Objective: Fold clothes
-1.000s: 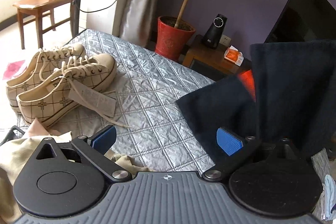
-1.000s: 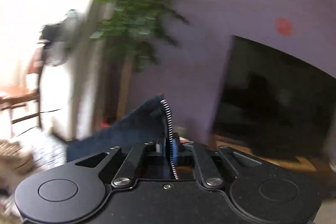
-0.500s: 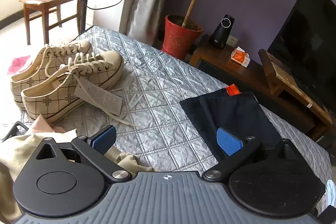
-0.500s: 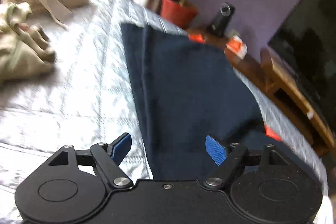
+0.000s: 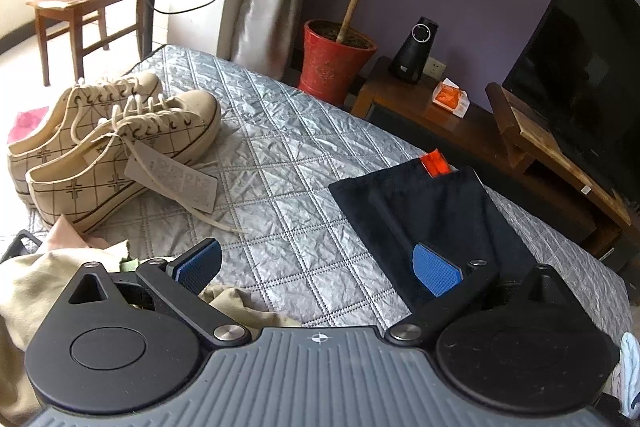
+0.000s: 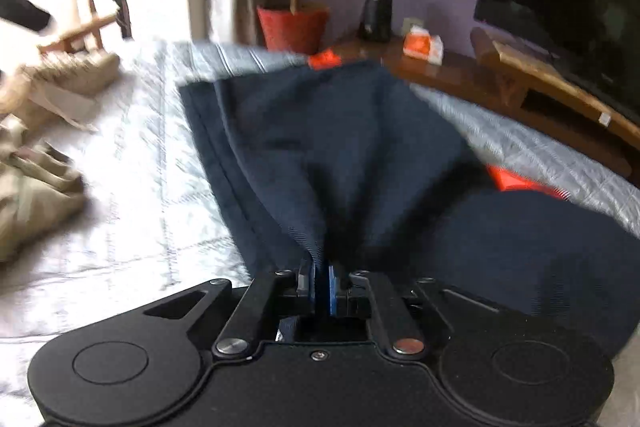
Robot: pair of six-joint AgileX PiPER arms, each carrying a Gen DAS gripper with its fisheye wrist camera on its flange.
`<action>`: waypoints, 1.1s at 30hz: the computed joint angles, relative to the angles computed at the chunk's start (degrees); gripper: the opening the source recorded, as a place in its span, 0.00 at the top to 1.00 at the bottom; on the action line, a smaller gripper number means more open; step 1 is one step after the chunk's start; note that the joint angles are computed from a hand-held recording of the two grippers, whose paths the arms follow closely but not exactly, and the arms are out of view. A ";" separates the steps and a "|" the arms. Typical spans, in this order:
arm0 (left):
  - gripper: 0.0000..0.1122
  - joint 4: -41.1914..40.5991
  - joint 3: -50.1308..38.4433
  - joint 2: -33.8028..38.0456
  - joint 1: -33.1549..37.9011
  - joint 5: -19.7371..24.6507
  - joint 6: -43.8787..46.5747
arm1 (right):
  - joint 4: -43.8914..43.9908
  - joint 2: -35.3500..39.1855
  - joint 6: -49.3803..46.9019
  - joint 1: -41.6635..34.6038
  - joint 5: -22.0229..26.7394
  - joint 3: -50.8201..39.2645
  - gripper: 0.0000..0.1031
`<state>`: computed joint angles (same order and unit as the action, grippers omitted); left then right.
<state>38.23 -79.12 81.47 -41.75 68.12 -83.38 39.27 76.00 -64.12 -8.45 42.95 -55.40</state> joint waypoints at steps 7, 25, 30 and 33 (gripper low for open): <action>0.09 0.13 -0.20 0.22 -0.50 -0.20 -0.02 | 10.13 -7.98 -15.21 -23.43 14.05 -1.81 0.96; 0.09 -0.03 -3.51 4.51 -2.39 -0.57 1.12 | 18.98 -5.39 -24.18 -39.62 21.93 -17.15 0.52; 0.09 1.07 -5.05 6.24 -3.85 0.48 2.31 | 4.10 -11.47 -26.19 -25.94 22.47 -2.45 0.41; 0.09 1.40 -5.82 7.05 -4.54 0.93 3.83 | -3.35 -11.39 -19.32 -16.56 15.67 5.34 0.45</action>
